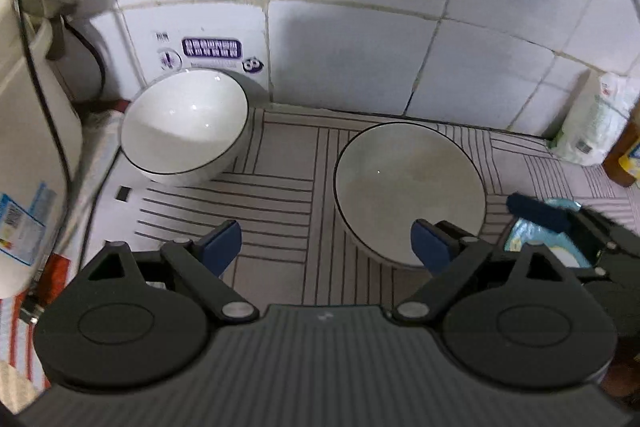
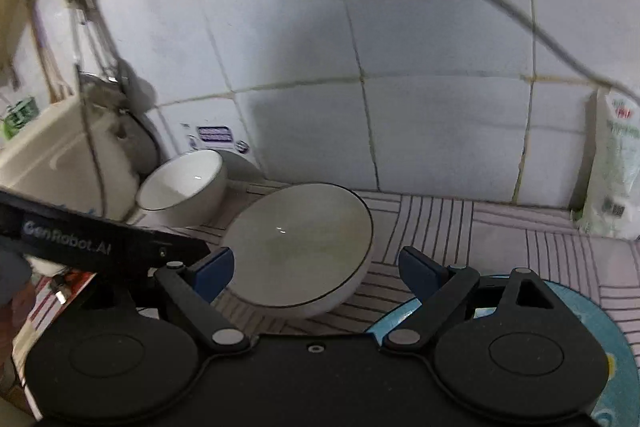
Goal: Organize plates and bowls
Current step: 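Move both grippers to the white bowl by the wall and grip its rim, then lift the gripped bowl and carry it over the large white bowl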
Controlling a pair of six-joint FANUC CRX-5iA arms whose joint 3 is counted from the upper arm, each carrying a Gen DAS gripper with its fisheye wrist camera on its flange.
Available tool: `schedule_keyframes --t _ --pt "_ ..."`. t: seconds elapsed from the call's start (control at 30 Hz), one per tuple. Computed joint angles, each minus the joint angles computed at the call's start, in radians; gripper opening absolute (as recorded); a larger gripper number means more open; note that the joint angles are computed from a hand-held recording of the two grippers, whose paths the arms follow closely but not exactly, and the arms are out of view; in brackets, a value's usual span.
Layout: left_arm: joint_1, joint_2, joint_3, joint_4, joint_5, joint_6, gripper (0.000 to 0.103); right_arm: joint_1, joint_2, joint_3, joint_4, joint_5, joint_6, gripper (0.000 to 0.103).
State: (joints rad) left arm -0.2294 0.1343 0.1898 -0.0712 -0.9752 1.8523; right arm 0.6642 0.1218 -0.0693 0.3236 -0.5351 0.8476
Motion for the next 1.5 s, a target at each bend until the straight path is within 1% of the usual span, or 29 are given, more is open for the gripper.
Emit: schedule_keyframes --t 0.03,0.1,0.13,0.17,0.23,0.27,0.3,0.33,0.37,0.4,0.43,0.5,0.53,0.57,0.6,0.63,0.67,0.73,0.77,0.8,0.87,0.93,1.0,1.13,1.23,1.37,1.4,1.43,1.5 --pt "0.01 0.011 0.001 0.022 0.001 -0.004 0.09 -0.004 0.012 0.015 -0.01 -0.017 -0.001 0.086" --pt "0.021 0.029 0.003 0.048 0.003 0.004 0.088 -0.009 0.029 0.033 -0.003 -0.055 -0.024 0.082" --pt "0.03 0.034 -0.006 0.072 0.016 -0.001 0.085 -0.015 0.033 0.034 0.0 -0.054 -0.036 0.075" --pt "0.036 0.04 -0.009 0.089 0.02 -0.002 0.082 -0.022 0.041 0.052 -0.028 -0.068 -0.016 0.073" --pt "0.043 0.066 0.009 0.109 -0.001 -0.009 0.063 -0.033 0.053 0.08 -0.071 -0.086 0.013 0.062" --pt "0.046 0.074 0.013 0.115 -0.008 -0.007 0.058 -0.037 0.055 0.083 -0.077 -0.083 0.01 0.059" --pt "0.05 0.08 0.011 0.129 -0.007 -0.008 0.05 -0.04 0.057 0.088 -0.088 -0.081 0.015 0.053" --pt "0.057 0.084 0.001 0.157 -0.001 -0.016 0.041 -0.044 0.064 0.101 -0.106 -0.089 0.032 0.048" --pt "0.064 0.086 -0.01 0.182 0.005 -0.022 0.036 -0.043 0.06 0.098 -0.107 -0.093 0.035 0.038" --pt "0.073 0.083 -0.033 0.223 0.024 -0.035 0.03 -0.045 0.065 0.107 -0.117 -0.102 0.049 0.026" --pt "0.078 0.077 -0.051 0.249 0.041 -0.043 0.022 -0.046 0.073 0.119 -0.128 -0.111 0.064 0.019" --pt "0.084 0.073 -0.072 0.292 0.059 -0.057 0.016 -0.046 0.083 0.129 -0.128 -0.112 0.066 0.019" --pt "0.083 0.076 -0.065 0.291 0.047 -0.05 0.016 -0.045 0.089 0.136 -0.132 -0.12 0.07 0.019" --pt "0.08 0.09 -0.038 0.285 0.01 -0.037 0.016 -0.045 0.094 0.143 -0.132 -0.129 0.07 0.019" --pt "0.077 0.115 0.007 0.279 -0.051 -0.015 0.013 -0.042 0.106 0.163 -0.139 -0.158 0.074 0.019" --pt "0.072 0.144 0.061 0.266 -0.116 0.013 0.014 -0.042 0.121 0.196 -0.161 -0.205 0.097 0.019" --pt "0.058 0.156 0.096 0.232 -0.143 0.039 0.014 -0.038 0.129 0.21 -0.16 -0.226 0.099 0.019" --pt "0.029 0.151 0.12 0.163 -0.144 0.049 0.014 -0.016 0.114 0.159 -0.077 -0.188 0.035 0.019" --pt "0.019 0.143 0.125 0.138 -0.146 0.059 0.014 -0.012 0.109 0.149 -0.064 -0.182 0.022 0.019" --pt "0.018 0.132 0.117 0.136 -0.145 0.062 0.014 -0.012 0.099 0.14 -0.072 -0.165 0.014 0.019" --pt "0.031 0.097 0.076 0.178 -0.13 0.046 0.014 -0.019 0.065 0.106 -0.093 -0.113 0.002 0.02" --pt "0.036 0.069 0.053 0.2 -0.138 0.029 0.014 -0.017 0.031 0.087 -0.097 -0.098 -0.003 0.02" --pt "0.026 0.033 0.036 0.184 -0.145 0.023 0.014 -0.011 -0.002 0.07 -0.101 -0.085 -0.037 0.021" --pt "0.049 -0.043 -0.02 0.229 -0.138 -0.024 0.014 0.023 -0.062 0.027 -0.039 -0.088 -0.097 0.021" --pt "0.065 -0.085 -0.045 0.266 -0.156 -0.067 0.014 0.038 -0.095 0.02 -0.062 -0.107 -0.088 0.021" --pt "0.078 -0.133 -0.074 0.287 -0.177 -0.083 0.014 0.077 -0.144 -0.014 -0.021 -0.131 -0.11 0.021" --pt "0.079 -0.146 -0.084 0.288 -0.177 -0.084 0.014 0.088 -0.158 -0.031 -0.002 -0.129 -0.142 0.021" --pt "0.078 -0.154 -0.089 0.279 -0.18 -0.081 0.014 0.105 -0.177 -0.059 0.041 -0.124 -0.209 0.022" --pt "0.067 -0.167 -0.084 0.239 -0.206 -0.067 0.014 0.136 -0.212 -0.113 0.112 -0.105 -0.317 0.022"
